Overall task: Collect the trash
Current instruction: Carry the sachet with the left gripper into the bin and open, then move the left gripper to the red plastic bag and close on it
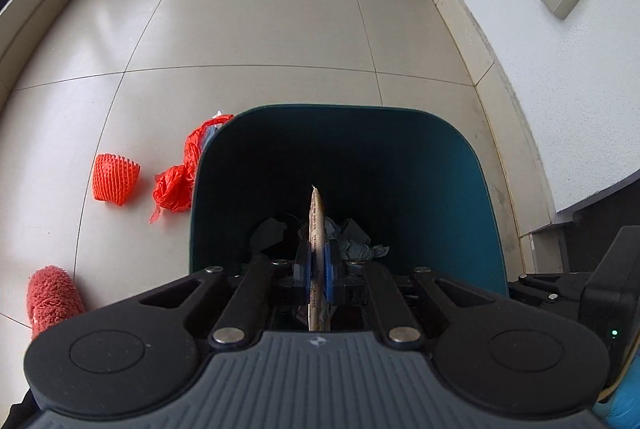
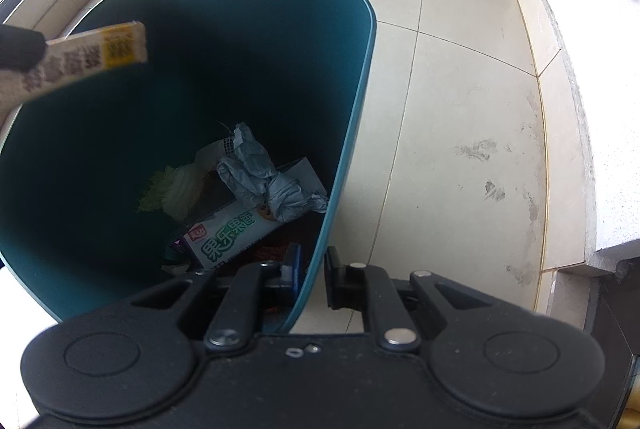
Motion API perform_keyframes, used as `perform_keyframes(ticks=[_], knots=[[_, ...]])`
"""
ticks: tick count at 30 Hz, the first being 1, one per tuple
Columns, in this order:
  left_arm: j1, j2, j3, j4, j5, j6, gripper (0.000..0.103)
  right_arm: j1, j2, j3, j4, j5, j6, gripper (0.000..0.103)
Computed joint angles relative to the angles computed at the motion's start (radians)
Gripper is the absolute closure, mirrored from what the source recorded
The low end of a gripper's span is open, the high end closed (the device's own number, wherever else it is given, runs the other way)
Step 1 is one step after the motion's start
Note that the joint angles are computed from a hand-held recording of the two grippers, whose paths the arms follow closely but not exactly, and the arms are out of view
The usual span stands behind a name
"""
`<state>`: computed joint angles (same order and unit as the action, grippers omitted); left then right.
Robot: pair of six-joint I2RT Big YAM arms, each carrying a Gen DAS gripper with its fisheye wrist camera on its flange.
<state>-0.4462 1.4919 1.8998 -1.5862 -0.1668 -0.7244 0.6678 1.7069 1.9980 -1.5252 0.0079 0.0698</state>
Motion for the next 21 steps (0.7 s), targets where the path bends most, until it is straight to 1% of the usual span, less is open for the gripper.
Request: perform_keyframes(ticks=[2,5,7,9,12,14,16,17,18,20,21], knots=[[-0.002,0.019,-0.023,0.011,0.01,0.007,0.097,-0.001,-0.002,-0.003,0.003,-0.001,-0.003,0.092],[0.006,0.039,-0.063,0.032,0.065,0.023,0.097,-0.004,-0.009,-0.013,0.009,-0.006,-0.009,0.092],[0.005,0.048,-0.078,0.048,0.086,0.037,0.097,-0.007,-0.014,-0.019,0.013,-0.01,-0.012,0.092],[-0.001,0.047,-0.094,0.072,0.085,0.047,0.097,-0.008,-0.01,-0.014,0.011,-0.012,-0.008,0.092],[0.003,0.033,-0.117,0.112,0.133,0.061,0.096,-0.007,-0.009,-0.012,0.009,-0.011,-0.005,0.092],[0.003,0.028,-0.116,0.119,0.156,0.071,0.093,-0.006,-0.01,-0.014,0.011,-0.011,-0.004,0.092],[-0.001,0.024,-0.104,0.12,0.16,0.08,0.084,-0.006,-0.012,-0.017,0.009,-0.008,-0.004,0.093],[-0.001,0.016,-0.1,0.123,0.157,0.087,0.077,-0.005,-0.014,-0.019,0.01,-0.002,-0.009,0.093],[0.002,0.006,-0.098,0.13,0.149,0.094,0.074,-0.004,-0.018,-0.025,0.014,0.003,-0.011,0.093],[0.013,-0.016,-0.091,0.145,0.131,0.106,0.061,-0.006,-0.02,-0.025,0.007,0.004,-0.008,0.094],[0.022,-0.022,-0.081,0.147,0.121,0.108,0.048,-0.008,-0.019,-0.022,0.003,0.0,-0.005,0.094]])
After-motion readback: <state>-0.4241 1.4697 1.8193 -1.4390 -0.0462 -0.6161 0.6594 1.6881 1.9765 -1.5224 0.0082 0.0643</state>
